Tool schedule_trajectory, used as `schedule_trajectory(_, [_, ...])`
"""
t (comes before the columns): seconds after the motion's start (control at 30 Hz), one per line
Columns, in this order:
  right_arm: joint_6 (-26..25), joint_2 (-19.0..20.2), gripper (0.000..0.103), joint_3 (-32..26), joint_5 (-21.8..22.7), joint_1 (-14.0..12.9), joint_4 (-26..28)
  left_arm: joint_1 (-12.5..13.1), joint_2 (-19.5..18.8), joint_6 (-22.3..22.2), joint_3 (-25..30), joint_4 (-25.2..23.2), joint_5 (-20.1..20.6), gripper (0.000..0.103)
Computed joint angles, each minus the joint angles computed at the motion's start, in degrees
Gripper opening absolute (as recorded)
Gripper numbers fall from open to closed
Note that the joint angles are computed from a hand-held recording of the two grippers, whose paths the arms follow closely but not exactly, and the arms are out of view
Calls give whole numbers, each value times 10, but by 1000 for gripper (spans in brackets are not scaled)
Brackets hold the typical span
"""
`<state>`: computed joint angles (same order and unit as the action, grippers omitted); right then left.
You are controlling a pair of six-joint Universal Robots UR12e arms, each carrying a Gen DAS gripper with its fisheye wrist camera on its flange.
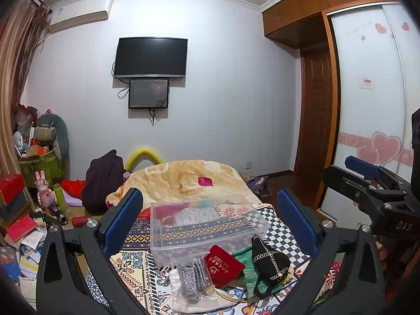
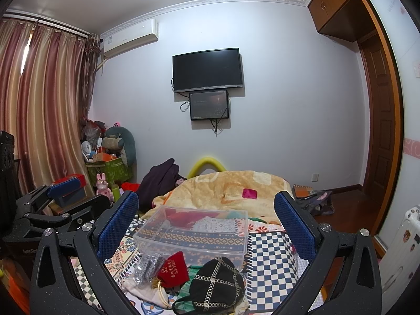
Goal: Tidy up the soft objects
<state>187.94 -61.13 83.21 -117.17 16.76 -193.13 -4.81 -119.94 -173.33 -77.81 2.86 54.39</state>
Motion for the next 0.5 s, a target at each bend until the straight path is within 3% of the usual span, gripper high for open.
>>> schedule_trajectory(0.5, [0,0,103,0,0,0,-1,-1,0,-6,1,3,0,103])
